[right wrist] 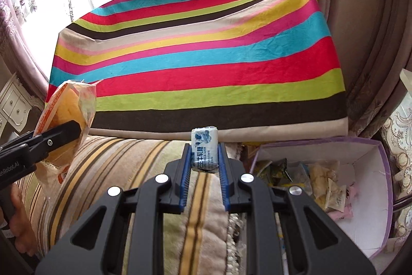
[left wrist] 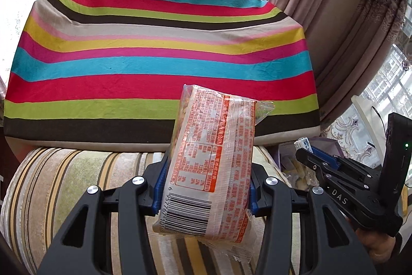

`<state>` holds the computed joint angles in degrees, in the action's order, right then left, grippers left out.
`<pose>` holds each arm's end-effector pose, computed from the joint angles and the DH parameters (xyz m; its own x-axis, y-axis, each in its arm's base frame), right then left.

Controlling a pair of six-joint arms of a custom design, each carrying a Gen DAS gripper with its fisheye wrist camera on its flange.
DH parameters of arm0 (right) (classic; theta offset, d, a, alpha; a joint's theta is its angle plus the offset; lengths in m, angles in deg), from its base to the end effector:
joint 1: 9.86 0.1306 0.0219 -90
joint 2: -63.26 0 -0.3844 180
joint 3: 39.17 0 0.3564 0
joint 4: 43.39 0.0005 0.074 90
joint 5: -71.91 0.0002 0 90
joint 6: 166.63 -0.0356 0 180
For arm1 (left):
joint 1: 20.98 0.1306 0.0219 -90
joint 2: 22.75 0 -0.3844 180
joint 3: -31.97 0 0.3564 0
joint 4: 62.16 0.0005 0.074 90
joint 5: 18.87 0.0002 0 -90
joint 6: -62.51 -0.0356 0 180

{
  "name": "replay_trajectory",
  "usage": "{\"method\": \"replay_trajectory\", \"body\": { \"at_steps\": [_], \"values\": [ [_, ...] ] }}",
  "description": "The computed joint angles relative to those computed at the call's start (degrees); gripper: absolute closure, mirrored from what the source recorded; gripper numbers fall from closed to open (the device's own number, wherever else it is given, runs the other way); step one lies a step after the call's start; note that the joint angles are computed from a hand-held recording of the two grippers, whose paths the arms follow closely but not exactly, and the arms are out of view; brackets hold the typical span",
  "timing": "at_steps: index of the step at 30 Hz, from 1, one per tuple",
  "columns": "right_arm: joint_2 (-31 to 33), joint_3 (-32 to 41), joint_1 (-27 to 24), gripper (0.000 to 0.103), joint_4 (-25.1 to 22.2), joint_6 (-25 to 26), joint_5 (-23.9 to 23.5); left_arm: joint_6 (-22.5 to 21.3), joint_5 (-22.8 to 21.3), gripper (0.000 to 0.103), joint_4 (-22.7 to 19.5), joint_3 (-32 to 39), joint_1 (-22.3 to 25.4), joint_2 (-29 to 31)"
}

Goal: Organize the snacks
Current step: 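Carry the bread bag with the left gripper to the box while the right carries the carton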

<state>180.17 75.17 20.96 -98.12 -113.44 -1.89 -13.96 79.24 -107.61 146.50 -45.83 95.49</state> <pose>0.5294 0.3037 0.3662 -0.7958 0.1952 -0.5732 0.1427 0.9804 0.1357 0.5700 -0.2701 0.3634 -0.7844 0.1080 -0.6108 0.3253 0.9101 -0.2568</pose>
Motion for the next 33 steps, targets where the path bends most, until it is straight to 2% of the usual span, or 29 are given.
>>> {"method": "replay_trajectory", "body": {
  "at_steps": [4, 10, 15, 21, 28, 33],
  "values": [
    [-5.95, -8.74, -1.07, 0.083, 2.96, -3.17, 0.93, -1.43, 0.40, 0.058, -1.16, 1.04, -2.07, -0.20],
    [-11.36, -16.55, -1.83, 0.083, 3.98, -6.67, 2.83, -4.70, 2.56, 0.058, -2.91, 3.85, -5.26, 0.90],
    [-13.73, -20.51, -1.92, 0.083, 3.77, -9.23, 4.30, -7.23, 5.02, 0.058, -5.70, 7.76, -7.96, 3.79],
    [-15.39, -24.22, -2.45, 0.083, 4.55, -11.09, 3.98, -7.79, 8.04, 0.058, -9.53, 12.70, -10.48, 7.89],
    [-17.43, -27.56, -3.69, 0.083, 4.78, -12.97, 4.26, -8.02, 8.93, 0.058, -15.56, 21.02, -12.65, 14.53],
    [-18.73, -29.77, -4.56, 0.083, 4.92, -13.95, 4.23, -7.87, 9.35, 0.058, -18.11, 24.79, -13.51, 17.67]
  ]
}}
